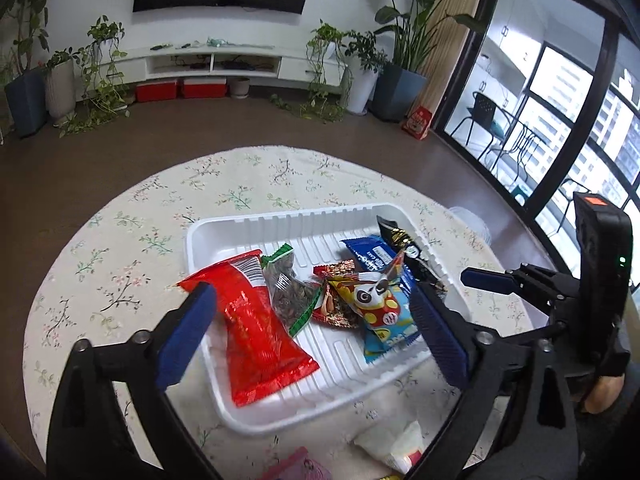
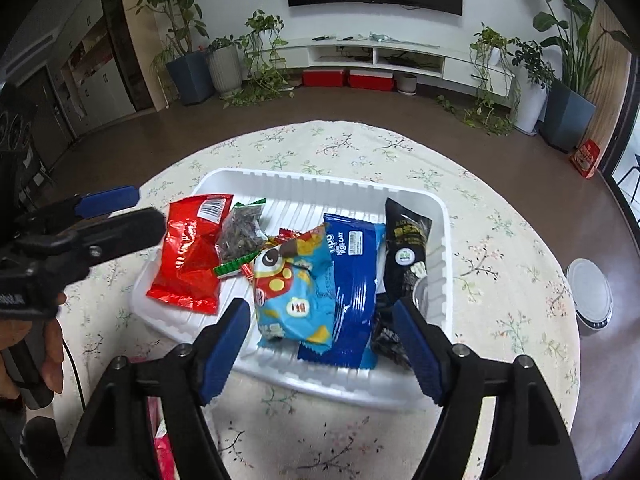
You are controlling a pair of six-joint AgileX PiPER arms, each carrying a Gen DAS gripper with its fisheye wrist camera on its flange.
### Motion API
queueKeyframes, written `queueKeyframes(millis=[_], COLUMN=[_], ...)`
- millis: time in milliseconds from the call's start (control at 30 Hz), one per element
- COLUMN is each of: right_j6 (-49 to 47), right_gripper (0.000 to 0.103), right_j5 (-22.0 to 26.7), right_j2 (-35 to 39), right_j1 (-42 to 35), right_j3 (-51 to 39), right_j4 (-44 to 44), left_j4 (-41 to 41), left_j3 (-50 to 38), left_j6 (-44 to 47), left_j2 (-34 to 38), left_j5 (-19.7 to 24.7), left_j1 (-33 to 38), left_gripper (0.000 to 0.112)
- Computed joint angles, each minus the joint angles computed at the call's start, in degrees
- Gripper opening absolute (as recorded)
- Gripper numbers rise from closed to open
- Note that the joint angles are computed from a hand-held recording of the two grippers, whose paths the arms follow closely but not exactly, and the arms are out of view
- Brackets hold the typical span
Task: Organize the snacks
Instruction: 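Open both tools to release the packets and pull back, then grasp the orange cartoon stick packet with the right tool while the left tool grasps the pink-white wrapper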
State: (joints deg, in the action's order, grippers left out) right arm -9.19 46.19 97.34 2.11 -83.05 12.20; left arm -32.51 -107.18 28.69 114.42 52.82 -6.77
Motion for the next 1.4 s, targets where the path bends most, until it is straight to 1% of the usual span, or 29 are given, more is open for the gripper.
queueKeyframes(millis=[67,133,200,267,300,400,533,600,700,767,967,1067,1167,1233,1267,1333,1367,1400], right_j6=[-1.0,-2.37,-5.34,-7.88,-9.24,-12.31,-15.44,-16.27,-16.86,-17.24,-17.93,-16.18,-12.58,-9.25,-6.04,-1.62,1.7,3.16], right_gripper=[0.078,0.084,0.087,0.09,0.09,0.09,0.09,0.09,0.09,0.09,0.09,0.09,0.09,0.089,0.088,0.079,0.077,0.075], right_j5=[-0.9,-2.26,-3.49,-4.17,-4.24,-3.58,-1.49,-0.2,1.43,2.61,7.27,7.45,6.29,4.9,3.38,1.76,0.79,0.31], right_j2=[-2.83,-6.63,-11.04,-15.57,-17.7,-23.0,-30.02,-33.2,-37.34,-40.34,-46.84,-49.21,-50.69,-51.38,-51.63,-51.35,-51.02,-50.58], right_j1=[-0.89,-2.31,-4.23,-5.86,-6.63,-8.68,-12.01,-13.52,-15.26,-16.44,-20.15,-18.99,-15.26,-11.7,-8.12,-2.74,1.01,3.01], right_j3=[2.43,5.79,9.91,14.07,16.05,20.92,27.76,30.89,35.22,38.19,43.92,45.26,45.88,45.8,45.62,44.83,44.35,43.94], right_j4=[1.8,5.09,10.13,14.08,15.74,19.41,24.1,25.75,26.94,27.63,28.2,26.79,24.03,21.0,18.24,13.71,10.49,8.93], left_j4=[-2.68,-4.37,-5.69,-7.75,-9.52,-12.87,-15.67,-15.75,-15.44,-15.22,-14.34,-13.31,-12.49,-12.25,-11.96,-10.6,-10.35,-10.28], left_j3=[6.09,12.88,20.19,27.38,31.27,39.54,48.58,52.72,58.25,61.77,69.68,70.94,73.0,73.17,73.24,73.52,73.6,73.59], left_j6=[3.5,7.0,10.69,14.87,17.33,21.02,21.9,21.83,22.19,22.8,23.23,21.68,20.02,18.78,18.06,15.34,14.46,13.89], left_j2=[-4.68,-9.97,-15.67,-21.27,-24.24,-30.44,-37.76,-41.49,-45.87,-48.12,-53.38,-54.92,-57.68,-58.43,-58.89,-59.68,-59.64,-59.46], left_j5=[-2.38,-4.98,-8.18,-10.46,-10.79,-11.04,-7.92,-5.32,-2.58,0.16,4.65,5.55,6.49,6.33,6.01,4.32,3.92,3.69], left_j1=[1.06,1.91,2.34,3.14,3.9,5.98,10.4,13.0,16.48,18.8,24.83,24.69,22.99,20.82,19.58,16.73,16.03,15.71], left_gripper=[0.102,0.103,0.103,0.103,0.103,0.103,0.103,0.103,0.103,0.103,0.102,0.102,0.102,0.102,0.102,0.102,0.102,0.102])
